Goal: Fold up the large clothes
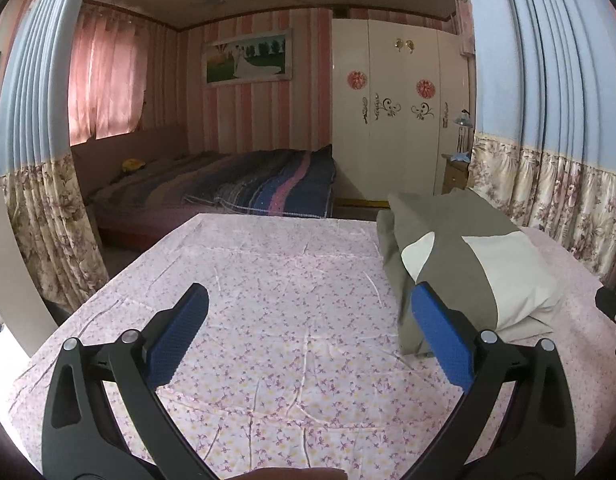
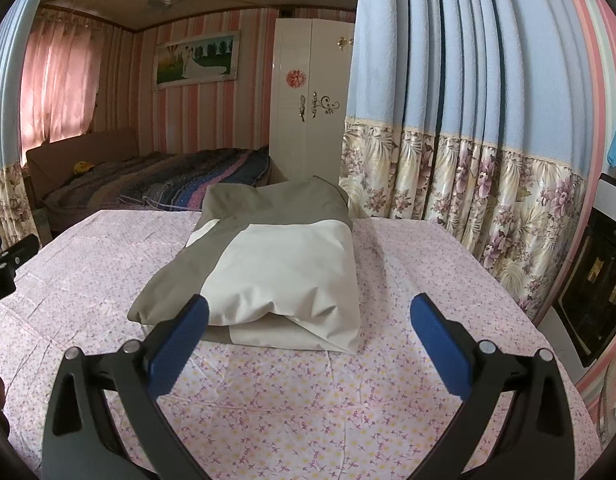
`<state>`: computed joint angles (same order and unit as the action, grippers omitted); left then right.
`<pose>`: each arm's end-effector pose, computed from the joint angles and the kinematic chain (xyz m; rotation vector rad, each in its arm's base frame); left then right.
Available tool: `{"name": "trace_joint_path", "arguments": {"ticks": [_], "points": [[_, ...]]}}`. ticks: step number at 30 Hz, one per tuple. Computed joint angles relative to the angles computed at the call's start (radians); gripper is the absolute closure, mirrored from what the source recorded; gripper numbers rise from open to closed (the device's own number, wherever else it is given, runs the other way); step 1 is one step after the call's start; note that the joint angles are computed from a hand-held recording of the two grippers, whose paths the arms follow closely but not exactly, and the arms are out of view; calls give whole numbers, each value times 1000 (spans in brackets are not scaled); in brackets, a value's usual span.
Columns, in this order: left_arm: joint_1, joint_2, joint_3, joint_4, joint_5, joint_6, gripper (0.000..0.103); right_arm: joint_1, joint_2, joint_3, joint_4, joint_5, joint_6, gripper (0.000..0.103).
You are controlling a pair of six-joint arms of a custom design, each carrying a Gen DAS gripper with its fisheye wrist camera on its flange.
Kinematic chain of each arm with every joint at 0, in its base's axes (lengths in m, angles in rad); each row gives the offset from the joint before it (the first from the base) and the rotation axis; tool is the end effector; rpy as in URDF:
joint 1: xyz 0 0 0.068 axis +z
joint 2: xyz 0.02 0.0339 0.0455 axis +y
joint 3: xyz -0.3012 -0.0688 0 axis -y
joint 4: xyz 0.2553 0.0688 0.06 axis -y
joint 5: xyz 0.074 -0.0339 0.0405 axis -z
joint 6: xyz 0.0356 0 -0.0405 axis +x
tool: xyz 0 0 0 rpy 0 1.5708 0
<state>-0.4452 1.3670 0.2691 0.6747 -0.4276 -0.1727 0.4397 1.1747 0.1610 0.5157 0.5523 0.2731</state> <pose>0.2101 -0.0839 0.1648 -0.0062 1.9538 0.0200 0.1720 0.0603 0.1566 0.1663 1.9844 -0.1142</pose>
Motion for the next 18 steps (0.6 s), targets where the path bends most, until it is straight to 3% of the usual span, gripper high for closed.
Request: {"name": "trace_joint_path", "arguments": {"ticks": [9,14,18], "points": [[-19,6,22,-31,-44,-19,3,-12,-1,-4,8,-5,-5,2],[-16,-12,15,-29,-22,-24,3,-8,1,-3,6,-7,-9,2],[-63,-10,-8,38,-80,17,3,-15,14,-6,21,-17,-21,2]]}}
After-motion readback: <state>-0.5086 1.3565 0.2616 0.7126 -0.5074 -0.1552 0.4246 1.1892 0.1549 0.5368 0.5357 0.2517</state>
